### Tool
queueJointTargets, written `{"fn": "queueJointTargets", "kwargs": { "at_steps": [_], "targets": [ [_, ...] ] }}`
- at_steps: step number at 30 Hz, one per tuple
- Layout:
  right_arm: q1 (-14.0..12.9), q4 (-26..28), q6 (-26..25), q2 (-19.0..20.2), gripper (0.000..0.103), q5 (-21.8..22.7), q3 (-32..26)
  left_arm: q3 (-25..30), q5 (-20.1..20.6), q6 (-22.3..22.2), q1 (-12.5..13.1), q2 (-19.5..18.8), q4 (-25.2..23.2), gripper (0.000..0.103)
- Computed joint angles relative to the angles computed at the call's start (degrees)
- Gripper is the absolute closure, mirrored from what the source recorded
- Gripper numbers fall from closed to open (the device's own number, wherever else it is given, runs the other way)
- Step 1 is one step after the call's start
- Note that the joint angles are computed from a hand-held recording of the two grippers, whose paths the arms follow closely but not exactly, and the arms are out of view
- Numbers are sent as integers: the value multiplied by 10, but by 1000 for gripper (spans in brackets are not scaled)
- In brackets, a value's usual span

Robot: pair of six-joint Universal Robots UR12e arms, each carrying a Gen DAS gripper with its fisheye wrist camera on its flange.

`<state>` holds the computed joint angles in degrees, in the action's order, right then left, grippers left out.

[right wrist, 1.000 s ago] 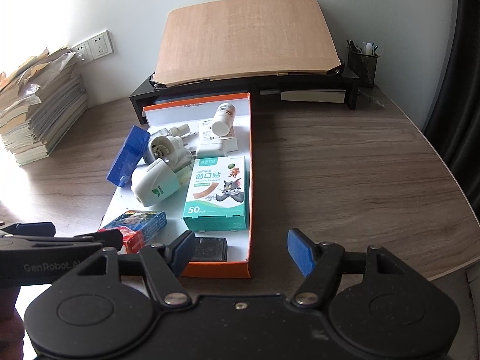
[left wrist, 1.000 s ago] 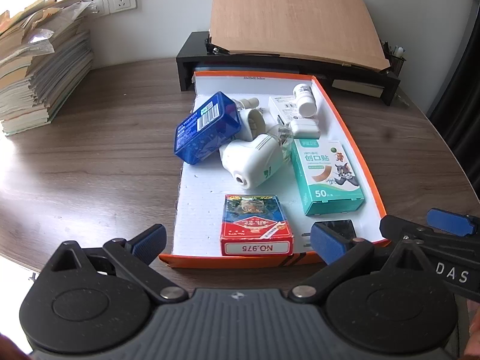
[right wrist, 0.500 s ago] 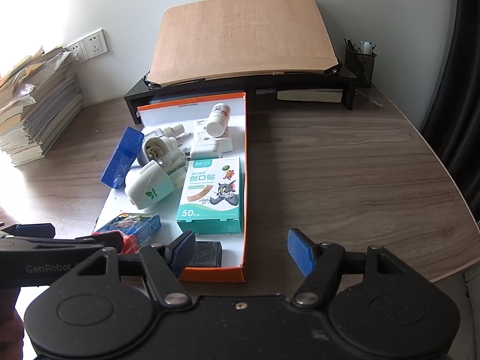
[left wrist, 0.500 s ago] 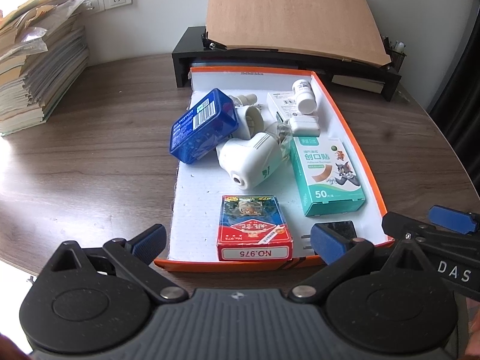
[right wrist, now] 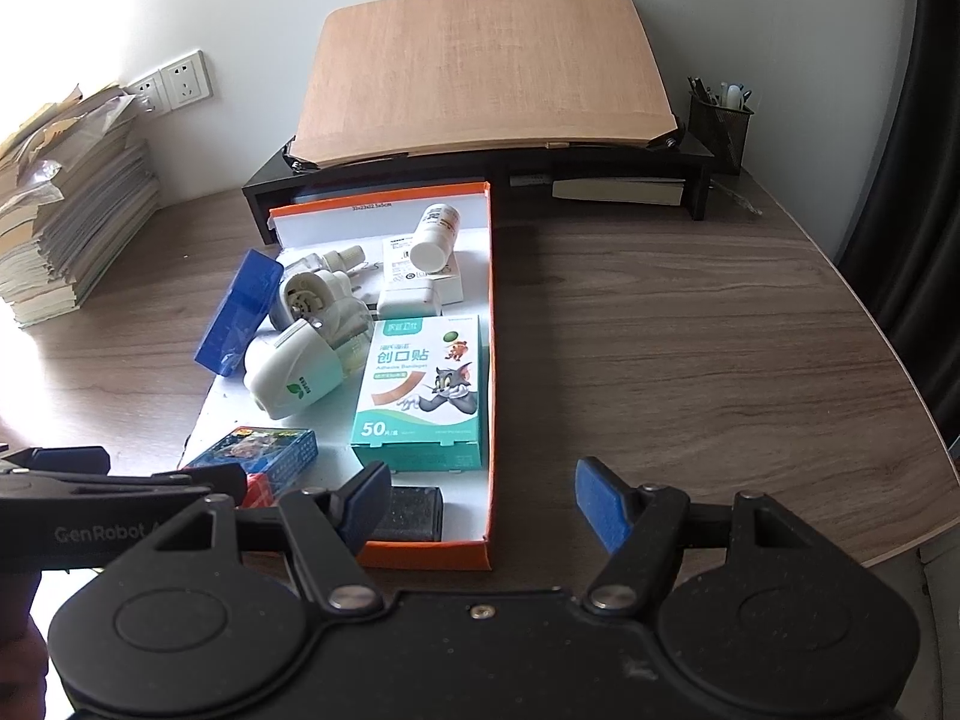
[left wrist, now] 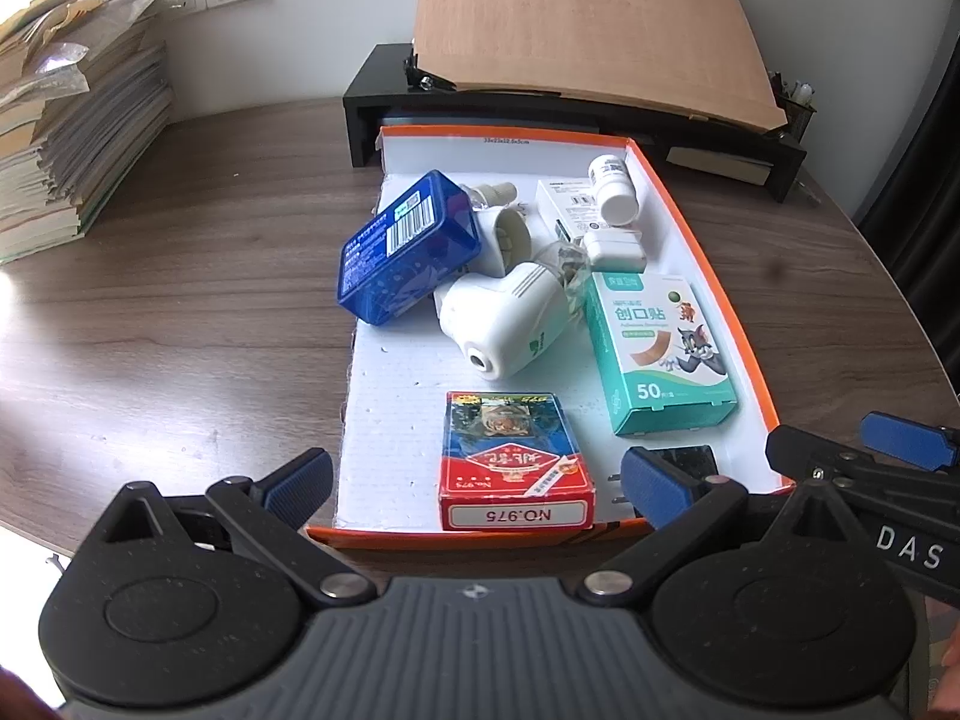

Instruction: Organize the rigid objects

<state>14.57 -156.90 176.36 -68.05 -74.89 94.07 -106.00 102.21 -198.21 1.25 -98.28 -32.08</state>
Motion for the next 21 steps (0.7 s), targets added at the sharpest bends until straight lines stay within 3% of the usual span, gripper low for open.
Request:
{"fn": "queueJointTargets", "kwargs": {
  "at_steps": [21],
  "targets": [
    [7, -1, 5, 1, 22, -13, -3, -7, -9, 3, 6, 3, 15, 0]
  ]
}}
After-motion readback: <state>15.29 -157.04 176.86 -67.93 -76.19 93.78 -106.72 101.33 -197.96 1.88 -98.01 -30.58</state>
